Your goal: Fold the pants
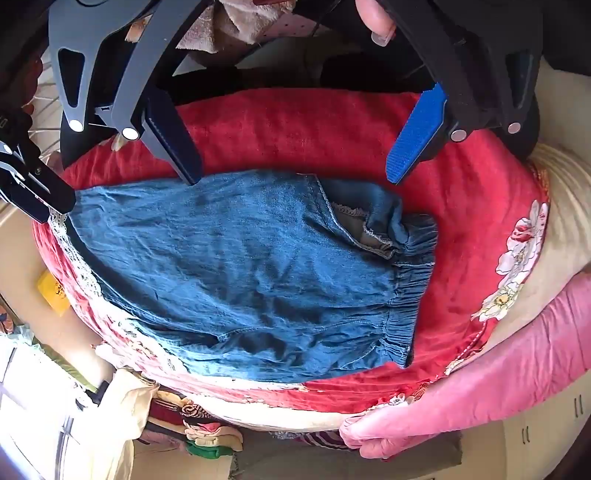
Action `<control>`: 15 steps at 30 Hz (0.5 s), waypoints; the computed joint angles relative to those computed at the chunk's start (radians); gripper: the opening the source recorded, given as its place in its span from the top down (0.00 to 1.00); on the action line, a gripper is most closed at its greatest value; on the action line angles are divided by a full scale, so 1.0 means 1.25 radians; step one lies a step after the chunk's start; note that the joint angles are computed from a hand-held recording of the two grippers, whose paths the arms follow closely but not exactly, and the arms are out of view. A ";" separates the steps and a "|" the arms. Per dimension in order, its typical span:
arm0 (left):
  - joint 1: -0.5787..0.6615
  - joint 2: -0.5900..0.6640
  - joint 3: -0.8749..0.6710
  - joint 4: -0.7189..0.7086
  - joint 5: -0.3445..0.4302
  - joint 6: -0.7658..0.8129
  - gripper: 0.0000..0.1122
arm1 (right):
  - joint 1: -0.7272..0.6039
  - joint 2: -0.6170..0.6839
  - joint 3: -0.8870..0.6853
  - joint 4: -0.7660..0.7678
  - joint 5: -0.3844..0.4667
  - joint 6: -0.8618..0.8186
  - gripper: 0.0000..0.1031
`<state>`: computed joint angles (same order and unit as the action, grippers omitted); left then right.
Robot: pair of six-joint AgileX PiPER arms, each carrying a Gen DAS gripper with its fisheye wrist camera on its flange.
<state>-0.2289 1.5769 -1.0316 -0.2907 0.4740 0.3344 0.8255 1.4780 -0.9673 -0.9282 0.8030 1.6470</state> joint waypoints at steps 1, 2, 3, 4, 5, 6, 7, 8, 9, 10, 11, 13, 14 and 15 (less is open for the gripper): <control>0.001 0.000 0.001 -0.004 0.000 0.004 0.16 | -0.007 -0.002 -0.002 0.017 -0.010 -0.010 0.04; 0.001 0.000 0.001 -0.003 -0.001 0.003 0.16 | -0.007 -0.001 -0.004 0.022 -0.010 -0.015 0.04; 0.003 0.000 0.001 -0.015 0.000 0.017 0.17 | -0.007 -0.001 -0.005 0.023 -0.010 -0.016 0.04; 0.004 0.000 0.001 -0.016 0.001 0.019 0.16 | -0.006 0.000 -0.007 0.022 -0.007 -0.014 0.04; 0.002 0.000 0.000 -0.009 0.000 0.011 0.16 | -0.005 0.000 -0.009 0.022 -0.005 -0.016 0.04; 0.002 0.001 -0.001 -0.012 0.002 0.016 0.16 | -0.001 -0.004 -0.010 0.019 0.006 -0.018 0.04; 0.003 0.001 -0.001 -0.017 0.002 0.020 0.16 | 0.001 -0.005 -0.013 0.019 0.010 -0.019 0.04; 0.002 0.001 -0.001 -0.010 0.002 0.014 0.16 | 0.004 -0.005 -0.014 0.014 0.016 -0.017 0.04; 0.003 0.000 0.000 -0.013 0.002 0.016 0.16 | -0.006 -0.009 0.001 0.003 0.002 -0.011 0.04; -0.003 -0.005 -0.003 -0.001 0.006 0.000 0.17 | -0.007 -0.009 0.001 0.005 0.002 -0.014 0.04; -0.006 -0.004 -0.005 0.005 0.005 -0.007 0.16 | -0.008 -0.009 0.000 0.003 0.004 -0.015 0.04; -0.007 -0.005 -0.006 0.004 0.005 -0.007 0.17 | -0.013 -0.012 0.003 0.001 0.000 -0.018 0.04; -0.003 -0.007 -0.003 -0.005 0.004 0.004 0.17 | 0.013 -0.003 -0.008 -0.010 0.026 -0.003 0.04; -0.001 -0.008 -0.002 -0.007 0.004 0.007 0.17 | 0.014 -0.003 -0.008 -0.010 0.028 -0.003 0.04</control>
